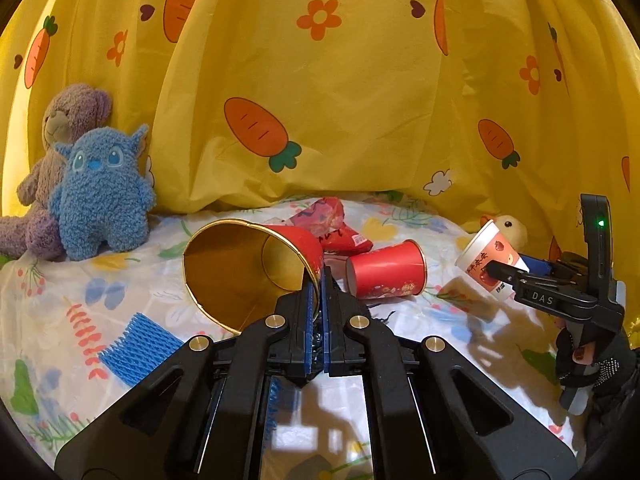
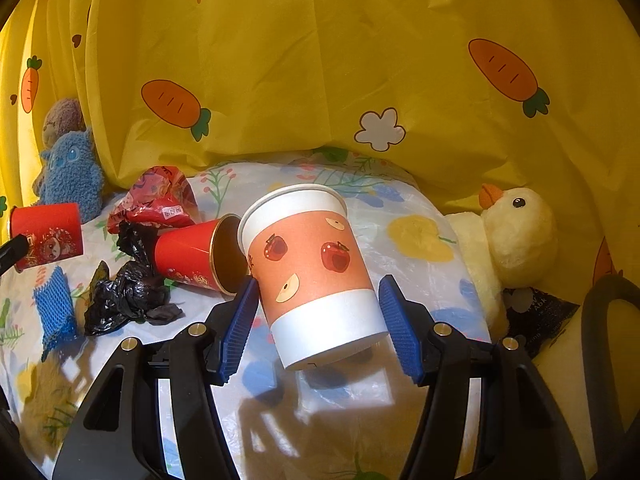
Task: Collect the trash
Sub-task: 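Carry the orange cup and red cup with both tools over the white bin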
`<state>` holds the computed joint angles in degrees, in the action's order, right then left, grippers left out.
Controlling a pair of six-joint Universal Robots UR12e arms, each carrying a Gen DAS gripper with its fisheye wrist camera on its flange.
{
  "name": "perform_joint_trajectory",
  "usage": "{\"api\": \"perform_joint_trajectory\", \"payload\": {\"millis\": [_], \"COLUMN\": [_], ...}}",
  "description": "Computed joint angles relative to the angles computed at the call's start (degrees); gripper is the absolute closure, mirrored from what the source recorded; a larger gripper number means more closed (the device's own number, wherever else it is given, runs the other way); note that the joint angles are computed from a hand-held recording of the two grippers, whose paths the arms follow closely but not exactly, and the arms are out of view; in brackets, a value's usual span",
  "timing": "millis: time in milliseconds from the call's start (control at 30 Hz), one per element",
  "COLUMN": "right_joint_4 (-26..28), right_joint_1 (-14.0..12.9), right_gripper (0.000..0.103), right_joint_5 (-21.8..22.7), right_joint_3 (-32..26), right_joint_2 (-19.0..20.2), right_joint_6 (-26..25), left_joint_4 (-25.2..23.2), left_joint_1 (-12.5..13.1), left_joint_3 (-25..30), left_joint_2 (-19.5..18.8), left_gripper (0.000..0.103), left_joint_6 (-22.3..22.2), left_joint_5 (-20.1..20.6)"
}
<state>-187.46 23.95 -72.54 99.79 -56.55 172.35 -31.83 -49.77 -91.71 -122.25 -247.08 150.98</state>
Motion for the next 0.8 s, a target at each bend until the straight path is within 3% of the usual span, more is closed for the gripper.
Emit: {"api": "perform_joint_trajectory", "payload": {"millis": [233,800], "right_joint_4": [-1.9,-6.1], "right_joint_1": [-0.3,-1.6], "right_gripper": [0.042,0.042], "right_joint_5": [-3.1,-8.2], "right_joint_3": [0.4,0.7], "right_joint_2": [-0.1,0.3], "right_joint_6": [-1.1,-1.2], "left_joint_4": [0.1,6.8], "left_joint_1": [-0.4,-0.1], "left_joint_3": [1.7,3.7], "left_joint_2": [-1.0,-3.2], "left_gripper": [0.1,0.1], "left_joint_6": [1.7,7.9], "left_joint_5": [0.1,-1.4]}}
